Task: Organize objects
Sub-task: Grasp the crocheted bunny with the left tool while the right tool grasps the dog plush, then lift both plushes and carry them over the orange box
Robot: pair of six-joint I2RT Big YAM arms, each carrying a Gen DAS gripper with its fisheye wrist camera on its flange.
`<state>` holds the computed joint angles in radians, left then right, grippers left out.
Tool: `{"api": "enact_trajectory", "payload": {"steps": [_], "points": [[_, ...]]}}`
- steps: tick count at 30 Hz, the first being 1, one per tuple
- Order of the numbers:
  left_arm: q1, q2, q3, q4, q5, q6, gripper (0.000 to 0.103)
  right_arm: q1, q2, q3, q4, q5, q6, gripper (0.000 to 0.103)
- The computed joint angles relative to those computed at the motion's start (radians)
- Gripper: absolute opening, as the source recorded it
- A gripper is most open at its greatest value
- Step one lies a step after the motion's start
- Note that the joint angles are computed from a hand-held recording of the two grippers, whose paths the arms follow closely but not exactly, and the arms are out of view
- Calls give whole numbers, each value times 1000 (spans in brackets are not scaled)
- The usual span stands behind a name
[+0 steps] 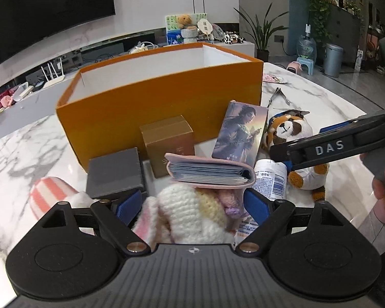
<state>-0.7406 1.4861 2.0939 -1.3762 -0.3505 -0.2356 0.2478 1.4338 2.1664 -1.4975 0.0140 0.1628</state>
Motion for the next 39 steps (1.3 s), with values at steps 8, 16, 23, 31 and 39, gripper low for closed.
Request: {"api": "enact_trajectory", "payload": {"steps": [8, 16, 23, 31, 39], "points": [[26, -15, -37, 25, 61, -46, 94, -24, 14, -9, -5, -20, 60, 79], [13, -24, -59, 20, 36, -50, 91, -41, 23, -13, -28, -61, 93, 55], [29, -38, -67, 36, 62, -96, 78, -52, 1, -37, -4, -88, 98, 50], [19, -53, -60, 39, 42, -103, 72, -52, -32, -53, 33, -87, 91, 49], [6, -92, -68, 71, -7, -110, 71, -44, -58, -48, 62, -79, 85, 49]]}}
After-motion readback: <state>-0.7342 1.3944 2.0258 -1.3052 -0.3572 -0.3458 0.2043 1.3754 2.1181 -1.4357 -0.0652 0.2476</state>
